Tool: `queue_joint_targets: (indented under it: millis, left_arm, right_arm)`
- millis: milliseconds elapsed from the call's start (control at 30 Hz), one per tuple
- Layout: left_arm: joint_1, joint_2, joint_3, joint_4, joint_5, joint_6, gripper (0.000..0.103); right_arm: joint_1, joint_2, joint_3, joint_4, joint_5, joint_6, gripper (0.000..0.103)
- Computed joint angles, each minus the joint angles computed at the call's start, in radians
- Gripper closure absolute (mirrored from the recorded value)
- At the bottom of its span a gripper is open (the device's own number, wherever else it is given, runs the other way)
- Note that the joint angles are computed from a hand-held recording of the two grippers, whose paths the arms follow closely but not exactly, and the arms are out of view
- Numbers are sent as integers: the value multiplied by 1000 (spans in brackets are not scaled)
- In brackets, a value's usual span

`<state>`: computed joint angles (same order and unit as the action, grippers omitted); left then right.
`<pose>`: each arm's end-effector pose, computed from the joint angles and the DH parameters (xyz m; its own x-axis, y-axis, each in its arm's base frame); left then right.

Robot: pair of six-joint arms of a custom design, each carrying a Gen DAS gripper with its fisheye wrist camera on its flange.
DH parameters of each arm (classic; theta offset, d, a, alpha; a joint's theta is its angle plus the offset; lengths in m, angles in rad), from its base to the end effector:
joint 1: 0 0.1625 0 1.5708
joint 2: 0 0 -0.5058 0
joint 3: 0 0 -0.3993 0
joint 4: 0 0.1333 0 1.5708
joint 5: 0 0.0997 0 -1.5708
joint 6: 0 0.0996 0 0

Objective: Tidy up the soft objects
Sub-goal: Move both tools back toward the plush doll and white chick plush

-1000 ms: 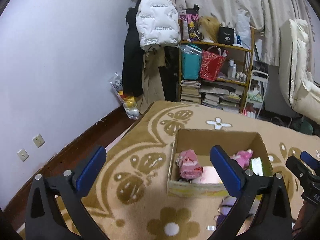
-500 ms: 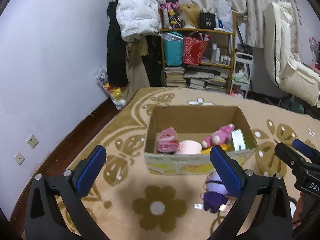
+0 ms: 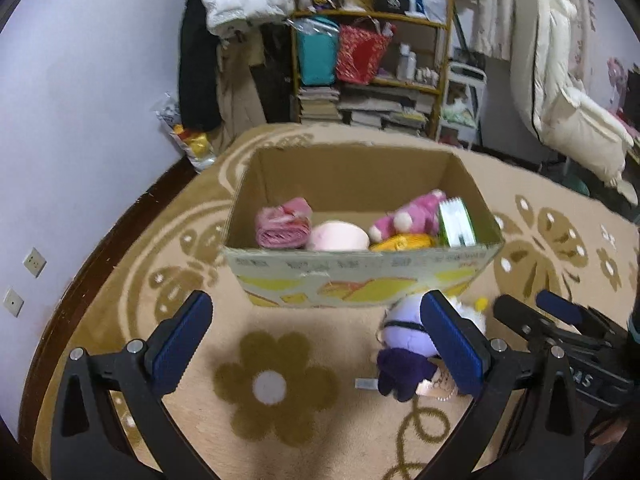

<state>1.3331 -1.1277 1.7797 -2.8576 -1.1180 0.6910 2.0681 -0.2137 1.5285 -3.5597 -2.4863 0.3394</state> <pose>0.0147 -0.6905 0.3642 -0.5997 0.4676 -0.6494 0.7420 0.6288 -0.2325 0.3870 -0.5991 -0.1017 -0.8517 0.3646 0.3763 -0.0945 0.5994 -0.7948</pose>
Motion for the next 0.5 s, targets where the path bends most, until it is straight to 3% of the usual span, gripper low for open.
queue_joint_targets:
  millis: [167,500]
  left_arm:
    - [5,14,0,73,0,12,0]
    - [15,60,16,85,27,64,0]
  right_arm:
    - [-24,-11,16,57,32,66,20]
    - [-75,-31,49,113,81,167,20]
